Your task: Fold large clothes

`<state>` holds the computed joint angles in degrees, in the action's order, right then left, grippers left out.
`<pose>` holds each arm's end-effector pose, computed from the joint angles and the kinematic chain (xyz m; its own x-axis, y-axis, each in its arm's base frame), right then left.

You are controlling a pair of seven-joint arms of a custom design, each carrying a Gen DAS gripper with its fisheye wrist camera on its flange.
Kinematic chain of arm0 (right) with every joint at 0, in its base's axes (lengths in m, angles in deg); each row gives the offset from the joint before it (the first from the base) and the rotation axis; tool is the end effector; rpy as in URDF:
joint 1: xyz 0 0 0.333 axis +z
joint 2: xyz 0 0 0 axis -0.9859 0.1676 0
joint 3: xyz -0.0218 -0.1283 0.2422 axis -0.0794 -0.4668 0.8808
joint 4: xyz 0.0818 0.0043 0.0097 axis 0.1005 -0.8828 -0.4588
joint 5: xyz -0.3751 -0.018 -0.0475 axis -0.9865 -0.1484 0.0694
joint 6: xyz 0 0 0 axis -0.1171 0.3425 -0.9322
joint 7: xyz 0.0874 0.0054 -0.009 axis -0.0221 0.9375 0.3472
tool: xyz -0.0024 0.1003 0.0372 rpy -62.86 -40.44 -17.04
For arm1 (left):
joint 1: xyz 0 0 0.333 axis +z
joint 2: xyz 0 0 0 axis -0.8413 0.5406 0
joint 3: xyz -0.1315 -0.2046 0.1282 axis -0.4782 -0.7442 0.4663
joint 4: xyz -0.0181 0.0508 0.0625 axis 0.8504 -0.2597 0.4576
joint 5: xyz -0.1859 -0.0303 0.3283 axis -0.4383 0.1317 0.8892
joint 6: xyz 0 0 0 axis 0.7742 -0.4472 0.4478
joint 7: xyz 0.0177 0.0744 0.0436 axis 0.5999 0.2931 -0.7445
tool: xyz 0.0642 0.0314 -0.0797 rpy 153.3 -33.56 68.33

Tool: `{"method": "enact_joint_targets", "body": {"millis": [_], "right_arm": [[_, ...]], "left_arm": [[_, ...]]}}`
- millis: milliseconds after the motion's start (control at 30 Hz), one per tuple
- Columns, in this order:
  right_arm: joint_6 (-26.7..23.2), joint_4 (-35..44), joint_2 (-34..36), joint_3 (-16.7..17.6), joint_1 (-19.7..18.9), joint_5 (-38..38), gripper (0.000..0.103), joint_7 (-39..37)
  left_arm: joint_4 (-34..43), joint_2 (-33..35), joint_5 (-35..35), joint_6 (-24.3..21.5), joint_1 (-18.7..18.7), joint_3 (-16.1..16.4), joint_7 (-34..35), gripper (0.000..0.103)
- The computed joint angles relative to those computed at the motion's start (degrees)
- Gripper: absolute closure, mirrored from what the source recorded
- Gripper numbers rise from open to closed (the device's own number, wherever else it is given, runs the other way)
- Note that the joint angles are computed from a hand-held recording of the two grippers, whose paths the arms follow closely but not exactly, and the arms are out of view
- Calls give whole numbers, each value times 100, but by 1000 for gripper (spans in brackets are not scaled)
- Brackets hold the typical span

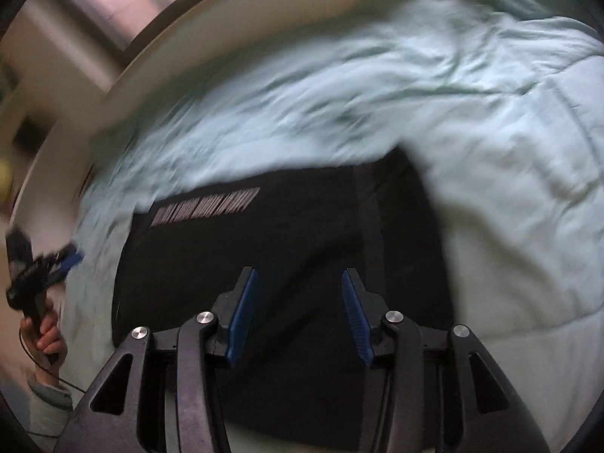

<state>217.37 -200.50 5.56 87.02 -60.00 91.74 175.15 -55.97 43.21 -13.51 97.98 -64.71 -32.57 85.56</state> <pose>0.4025 0.2660 0.5906 -0.0331 -0.9315 -0.3623 -0.8970 0.1876 -0.4003 0.4859 -0.0927 0.6237 -0.1554 -0.9090 0.3867 -0.8771 -0.0531 -0.4773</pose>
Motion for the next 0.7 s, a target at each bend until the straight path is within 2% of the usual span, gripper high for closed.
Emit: {"method": "enact_joint_targets", "body": {"millis": [100,167,233,300,400,467,567,667,700], "right_arm": [[-312,279,256,412,68,-549,54,301],[-607,507,518,556,166,-846,54,509],[-713,539,695,566,279,-1062,54,610],[-766,590,997,521,384,-1216,54,603],[-569,348,1086,230,506,-781,54,425],[-521,330,1113,153,523,-731,55,341],[-615,434,968,62,537,-609,55,131],[-172,485,802,66,413,-770,55,70],[-190,657,905,106,341,-947,54,140]], "left_arm": [[-579,-476,527,127,-266,-509,-244,43],[-952,-744,699,226,-473,-633,-445,43],[-1062,-639,812,216,-639,-694,-691,43],[-1047,-245,1356,135,-565,-913,-1276,40],[-1054,175,1327,178,-625,-810,-1629,37],[-857,301,1331,28,-630,-768,-1734,37],[-703,177,1363,-40,-684,-728,-1504,37],[-377,222,1111,172,-745,-599,-1047,37],[-227,323,1127,203,-719,-614,-1063,37]]}}
